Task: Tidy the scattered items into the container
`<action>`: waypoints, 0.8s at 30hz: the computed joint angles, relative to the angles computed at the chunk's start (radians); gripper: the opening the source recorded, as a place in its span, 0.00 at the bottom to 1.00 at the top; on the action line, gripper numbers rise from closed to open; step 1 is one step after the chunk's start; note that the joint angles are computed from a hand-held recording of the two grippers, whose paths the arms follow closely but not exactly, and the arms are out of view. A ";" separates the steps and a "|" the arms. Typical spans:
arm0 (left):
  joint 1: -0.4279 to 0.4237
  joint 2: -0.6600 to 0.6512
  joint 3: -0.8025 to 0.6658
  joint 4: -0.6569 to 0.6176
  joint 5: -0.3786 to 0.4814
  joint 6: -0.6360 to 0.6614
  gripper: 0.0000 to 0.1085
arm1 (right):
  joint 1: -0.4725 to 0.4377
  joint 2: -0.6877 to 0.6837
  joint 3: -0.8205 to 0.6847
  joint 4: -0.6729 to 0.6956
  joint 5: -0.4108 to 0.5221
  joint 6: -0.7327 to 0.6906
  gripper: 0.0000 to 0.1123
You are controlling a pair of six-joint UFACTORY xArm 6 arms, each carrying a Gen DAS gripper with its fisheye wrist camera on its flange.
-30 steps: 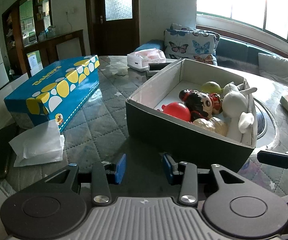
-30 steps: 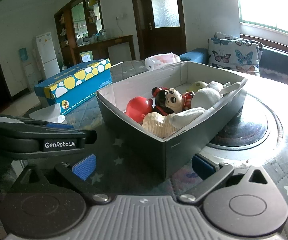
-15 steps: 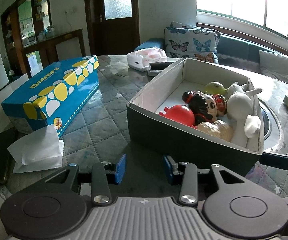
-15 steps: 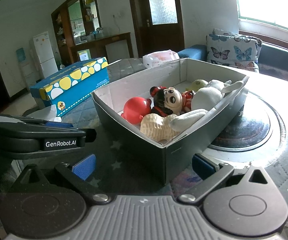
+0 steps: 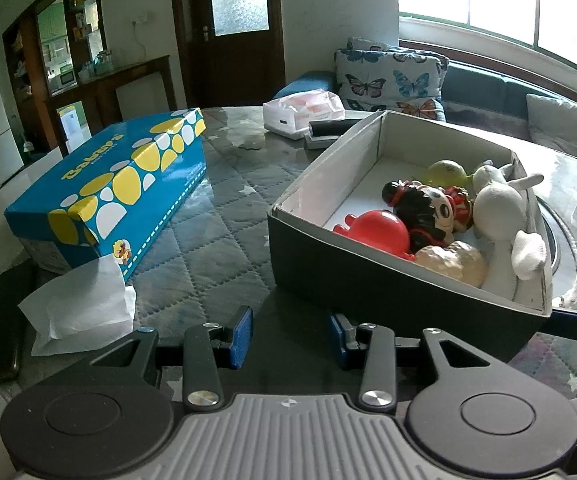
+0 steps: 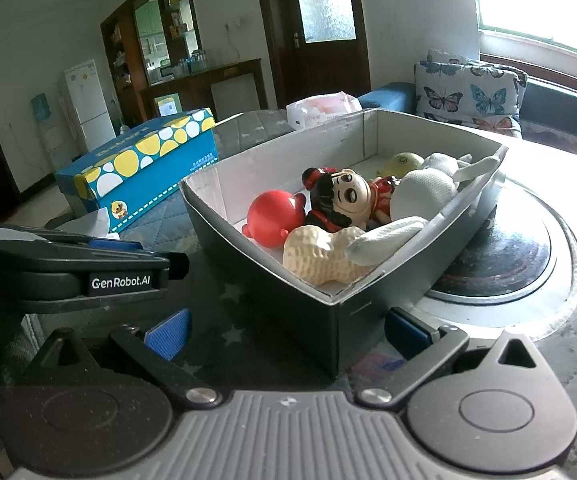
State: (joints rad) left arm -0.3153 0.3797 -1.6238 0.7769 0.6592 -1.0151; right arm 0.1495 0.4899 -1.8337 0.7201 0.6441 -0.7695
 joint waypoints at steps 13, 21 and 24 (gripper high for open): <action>0.005 0.024 -0.032 -0.002 0.016 0.021 0.39 | 0.000 0.037 -0.048 -0.041 0.011 0.058 0.92; 0.004 0.042 -0.061 0.003 0.037 0.033 0.39 | -0.001 0.054 -0.073 -0.057 0.020 0.081 0.92; 0.005 0.050 -0.071 0.001 0.044 0.042 0.39 | -0.001 0.059 -0.079 -0.063 0.022 0.089 0.92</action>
